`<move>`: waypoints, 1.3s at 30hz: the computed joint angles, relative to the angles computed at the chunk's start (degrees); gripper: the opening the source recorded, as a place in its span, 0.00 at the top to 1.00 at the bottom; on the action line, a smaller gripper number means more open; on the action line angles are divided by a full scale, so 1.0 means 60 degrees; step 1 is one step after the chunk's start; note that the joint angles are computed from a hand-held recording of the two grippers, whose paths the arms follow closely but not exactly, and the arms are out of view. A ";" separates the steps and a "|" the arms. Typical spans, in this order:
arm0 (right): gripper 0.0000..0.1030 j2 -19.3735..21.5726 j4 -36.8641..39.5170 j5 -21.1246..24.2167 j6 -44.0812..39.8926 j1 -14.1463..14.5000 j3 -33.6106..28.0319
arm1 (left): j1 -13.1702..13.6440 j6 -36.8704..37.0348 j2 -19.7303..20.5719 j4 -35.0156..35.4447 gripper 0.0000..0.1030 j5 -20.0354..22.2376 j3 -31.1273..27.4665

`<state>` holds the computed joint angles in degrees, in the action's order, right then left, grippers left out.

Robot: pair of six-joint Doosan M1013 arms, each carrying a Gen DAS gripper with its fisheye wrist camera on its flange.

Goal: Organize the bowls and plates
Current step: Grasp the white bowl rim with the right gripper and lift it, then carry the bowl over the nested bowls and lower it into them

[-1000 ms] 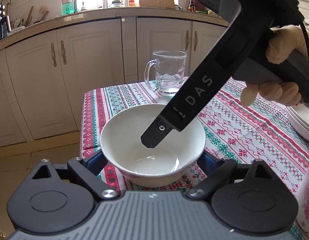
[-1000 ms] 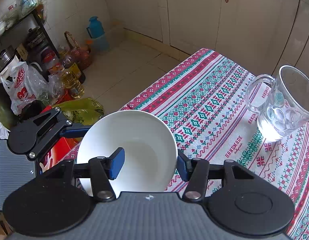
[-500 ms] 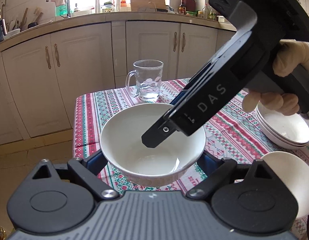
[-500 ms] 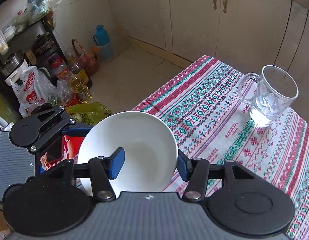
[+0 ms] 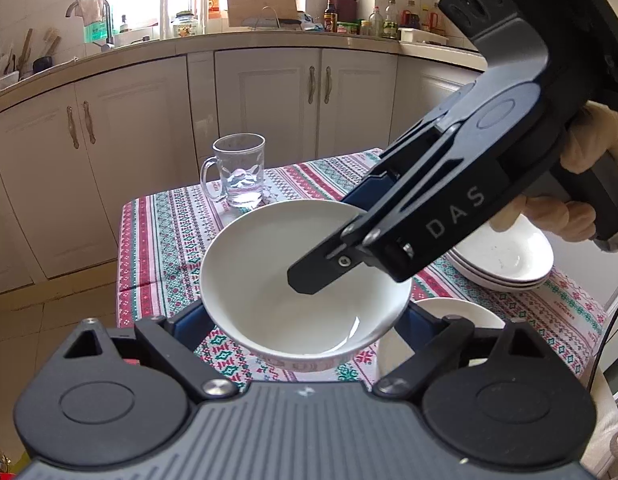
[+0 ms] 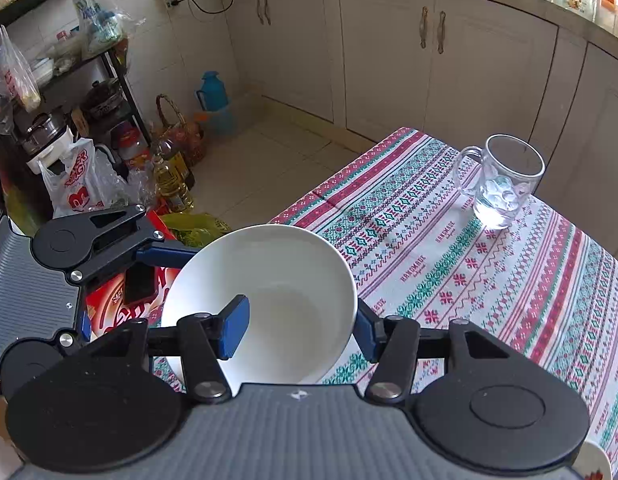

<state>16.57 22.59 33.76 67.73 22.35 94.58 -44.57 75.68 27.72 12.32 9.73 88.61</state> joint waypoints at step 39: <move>0.40 -0.1646 0.0529 -0.1614 0.0638 -0.0130 0.2719 | -0.0785 0.2333 0.0001 -0.2542 0.08 0.0450 0.0167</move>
